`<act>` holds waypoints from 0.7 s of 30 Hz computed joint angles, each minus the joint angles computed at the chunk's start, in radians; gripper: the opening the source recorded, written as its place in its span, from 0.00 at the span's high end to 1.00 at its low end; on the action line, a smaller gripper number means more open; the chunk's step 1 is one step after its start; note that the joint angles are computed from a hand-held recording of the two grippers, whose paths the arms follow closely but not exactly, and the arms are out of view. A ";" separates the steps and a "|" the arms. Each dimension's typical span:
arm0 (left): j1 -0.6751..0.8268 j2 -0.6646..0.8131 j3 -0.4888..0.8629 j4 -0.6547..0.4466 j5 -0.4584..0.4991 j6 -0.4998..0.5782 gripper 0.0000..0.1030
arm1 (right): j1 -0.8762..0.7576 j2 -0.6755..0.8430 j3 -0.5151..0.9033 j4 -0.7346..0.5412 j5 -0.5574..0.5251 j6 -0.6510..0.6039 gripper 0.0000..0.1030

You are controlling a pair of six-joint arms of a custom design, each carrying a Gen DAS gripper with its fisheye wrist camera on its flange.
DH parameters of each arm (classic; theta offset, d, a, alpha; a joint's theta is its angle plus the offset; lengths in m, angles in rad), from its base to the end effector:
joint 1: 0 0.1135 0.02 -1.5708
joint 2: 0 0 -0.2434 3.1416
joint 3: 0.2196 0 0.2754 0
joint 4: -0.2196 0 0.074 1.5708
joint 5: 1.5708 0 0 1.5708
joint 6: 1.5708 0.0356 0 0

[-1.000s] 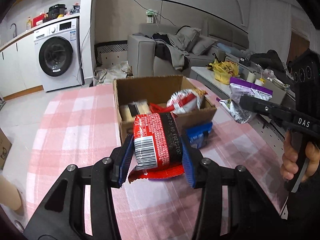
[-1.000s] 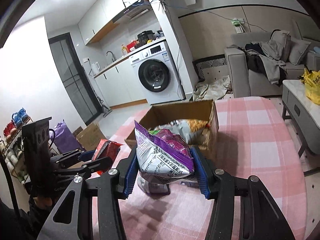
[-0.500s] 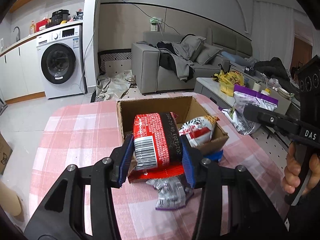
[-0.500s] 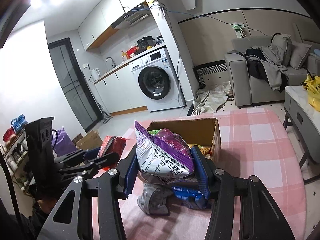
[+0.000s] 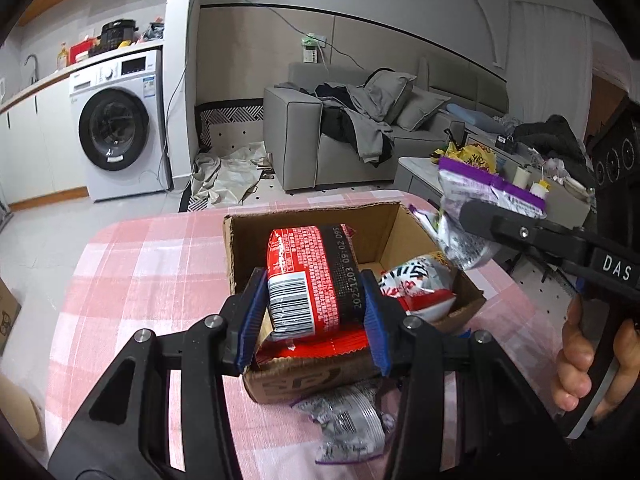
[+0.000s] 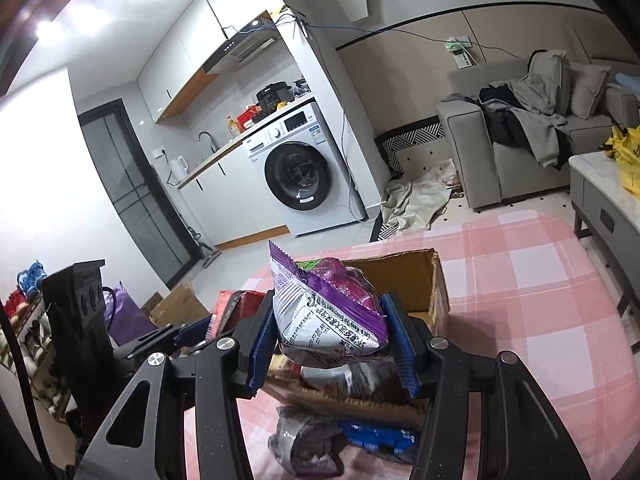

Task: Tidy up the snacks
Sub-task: 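Lift both held packets and carry them over the SF box, then open both grippers to drop the packets into the box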

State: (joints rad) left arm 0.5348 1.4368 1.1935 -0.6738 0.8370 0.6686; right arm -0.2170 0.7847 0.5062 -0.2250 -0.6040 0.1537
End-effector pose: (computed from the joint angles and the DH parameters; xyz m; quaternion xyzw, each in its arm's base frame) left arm 0.2908 0.1415 0.2705 0.1880 0.8547 -0.1512 0.4597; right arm 0.2125 -0.0262 0.2194 0.0028 0.8358 0.2406 0.4935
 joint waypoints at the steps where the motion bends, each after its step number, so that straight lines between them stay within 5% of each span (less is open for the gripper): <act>1: -0.015 0.002 -0.009 0.034 -0.009 -0.013 0.59 | 0.008 0.009 -0.008 0.029 0.017 0.002 0.50; 8: -0.099 0.059 -0.015 0.161 -0.059 -0.069 0.59 | 0.029 0.160 0.001 0.161 0.043 0.025 0.50; 21: -0.221 0.248 0.069 0.267 -0.202 -0.163 0.59 | 0.054 0.343 0.087 0.211 0.082 0.036 0.50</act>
State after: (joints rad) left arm 0.3137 1.6850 1.2630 -0.4069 0.6347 0.5056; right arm -0.1626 1.1278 0.5936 -0.0141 -0.5218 0.1896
